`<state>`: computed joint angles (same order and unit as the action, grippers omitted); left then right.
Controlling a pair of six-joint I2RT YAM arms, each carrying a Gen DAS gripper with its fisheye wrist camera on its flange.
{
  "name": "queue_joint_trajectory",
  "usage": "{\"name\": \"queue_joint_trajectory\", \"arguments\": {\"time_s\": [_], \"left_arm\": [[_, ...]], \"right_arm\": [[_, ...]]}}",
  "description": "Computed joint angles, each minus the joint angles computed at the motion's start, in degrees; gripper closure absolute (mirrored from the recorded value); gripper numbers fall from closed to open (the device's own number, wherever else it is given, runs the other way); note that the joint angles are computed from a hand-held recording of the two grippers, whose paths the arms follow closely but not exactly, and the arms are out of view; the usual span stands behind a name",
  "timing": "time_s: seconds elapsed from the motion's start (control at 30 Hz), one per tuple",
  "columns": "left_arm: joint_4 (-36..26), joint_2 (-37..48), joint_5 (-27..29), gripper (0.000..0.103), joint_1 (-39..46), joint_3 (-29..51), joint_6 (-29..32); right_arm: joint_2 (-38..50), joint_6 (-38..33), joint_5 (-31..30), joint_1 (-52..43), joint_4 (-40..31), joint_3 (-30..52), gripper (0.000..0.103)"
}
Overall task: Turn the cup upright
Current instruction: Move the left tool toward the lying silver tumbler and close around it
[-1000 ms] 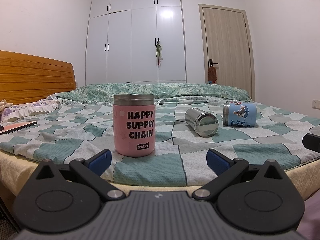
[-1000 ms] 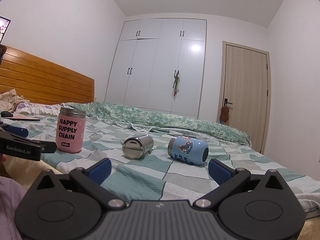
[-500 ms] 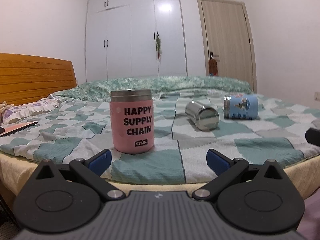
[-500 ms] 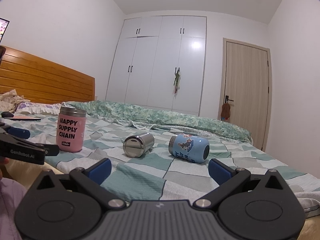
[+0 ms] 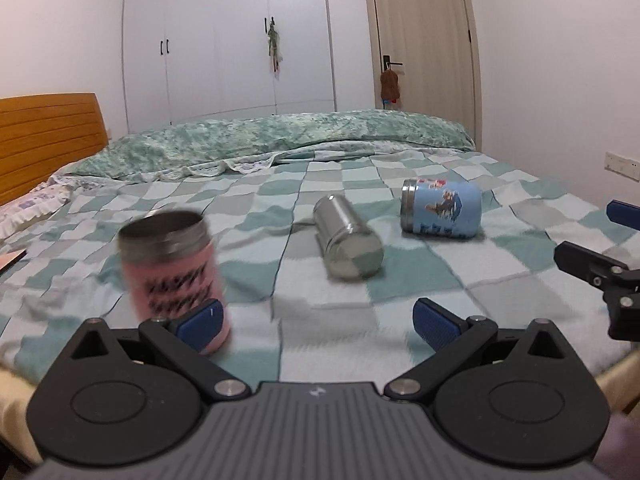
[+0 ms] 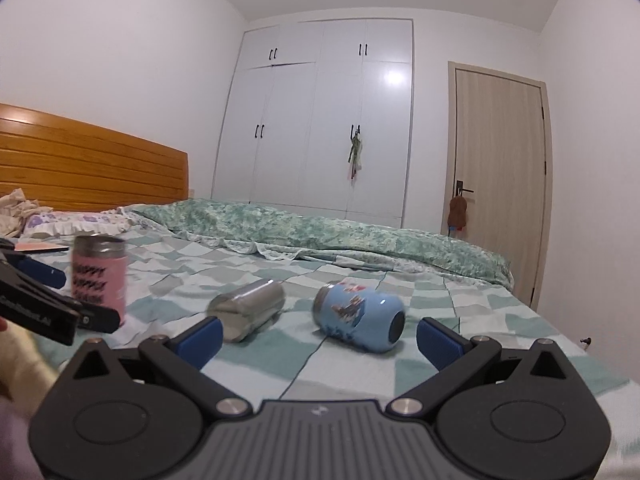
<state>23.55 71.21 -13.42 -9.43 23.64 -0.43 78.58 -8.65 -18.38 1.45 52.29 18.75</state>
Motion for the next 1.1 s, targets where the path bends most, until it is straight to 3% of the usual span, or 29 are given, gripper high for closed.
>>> {"name": "queue_joint_trajectory", "arguments": {"time_s": [0.2, 0.53, 0.67, 0.9, 0.93, 1.0, 1.03, 1.1], "left_arm": [[-7.86, 10.92, -0.61, 0.000, -0.56, 15.99, -0.94], [-23.40, 34.84, -6.52, 0.000, -1.21, 47.56, -1.15], [-32.29, 44.93, -6.83, 0.000, -0.64, 61.28, -2.56], [-50.28, 60.51, -5.65, 0.000, 0.96, 84.86, -5.66], [-53.26, 62.62, -5.29, 0.002, 1.21, 88.26, -6.26], [-59.09, 66.24, -3.98, 0.021, 1.83, 94.10, -7.53], [-61.27, 67.25, -1.67, 0.040, 2.38, 95.86, -8.30], [-61.03, 67.00, -0.85, 0.040, 2.62, 95.37, -8.95]], "right_arm": [[8.94, -3.14, -3.13, -1.85, -8.27, 15.29, 0.000], [27.03, -7.07, -5.51, -1.13, -27.11, 44.36, 0.000], [33.94, -9.00, -6.85, -0.95, -36.08, 55.88, 0.000], [42.13, -9.68, -7.64, -1.31, -43.16, 67.45, 0.000], [42.70, -9.85, -7.71, -1.34, -43.75, 68.19, 0.000], [43.41, -9.94, -7.92, -1.35, -44.33, 68.86, 0.000], [43.51, -10.06, -7.98, -1.31, -44.57, 68.96, 0.000], [43.11, -10.43, -7.94, -1.18, -44.47, 68.30, 0.000]]}}
